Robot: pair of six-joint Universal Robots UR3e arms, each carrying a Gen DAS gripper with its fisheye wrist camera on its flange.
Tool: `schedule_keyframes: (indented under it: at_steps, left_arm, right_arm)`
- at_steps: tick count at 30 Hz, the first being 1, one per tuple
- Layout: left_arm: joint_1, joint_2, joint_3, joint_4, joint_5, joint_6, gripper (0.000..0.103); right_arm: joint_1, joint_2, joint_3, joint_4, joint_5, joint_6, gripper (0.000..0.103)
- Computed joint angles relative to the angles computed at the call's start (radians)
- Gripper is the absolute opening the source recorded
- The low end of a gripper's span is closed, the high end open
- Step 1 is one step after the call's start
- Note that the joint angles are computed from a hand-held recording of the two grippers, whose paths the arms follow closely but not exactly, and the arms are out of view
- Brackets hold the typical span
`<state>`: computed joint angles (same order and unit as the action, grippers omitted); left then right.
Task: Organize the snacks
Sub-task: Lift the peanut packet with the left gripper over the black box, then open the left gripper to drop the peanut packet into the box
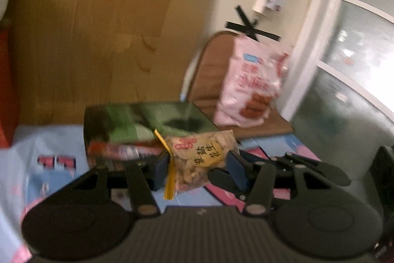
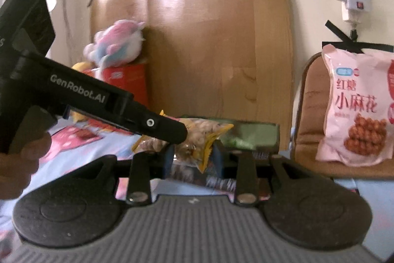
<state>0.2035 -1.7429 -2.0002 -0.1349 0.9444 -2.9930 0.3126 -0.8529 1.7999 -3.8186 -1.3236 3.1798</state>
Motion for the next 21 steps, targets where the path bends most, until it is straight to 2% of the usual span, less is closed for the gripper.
schedule_keyframes:
  at_steps: [4,8,10,12,15,16,18,21]
  left_arm:
    - [-0.047,-0.224,0.238,-0.001,0.059,-0.065,0.051]
    - [-0.091,-0.365,0.392,-0.018,0.135,-0.126,0.055]
    - [-0.091,-0.381,0.416,-0.043,0.135,-0.142,0.057]
    - [-0.064,-0.341,0.365,-0.028,0.088,-0.144,0.058]
    - [0.018,-0.211,0.198,0.042,-0.006,-0.132,0.061]
    - [0.068,-0.154,0.113,0.074,-0.063,-0.124,0.062]
    - [0.179,-0.040,-0.055,0.111,-0.160,-0.095,0.064]
    - [0.343,0.126,-0.275,0.049,-0.236,-0.008,0.064]
  right_arm:
    - [0.000,0.113,-0.241,0.159,-0.051,-0.010,0.037]
    - [0.024,0.213,-0.420,0.268,-0.153,-0.024,0.050]
    - [0.033,0.223,-0.438,0.284,-0.183,-0.014,0.052]
    - [0.034,0.202,-0.377,0.220,-0.178,0.007,0.053]
    - [0.046,0.133,-0.225,0.113,-0.191,0.021,0.054]
    - [0.042,0.103,-0.156,0.070,-0.166,0.046,0.054]
    - [0.020,0.051,-0.029,0.013,-0.043,0.088,0.054]
    - [0.028,0.016,0.069,0.039,0.059,0.096,0.053]
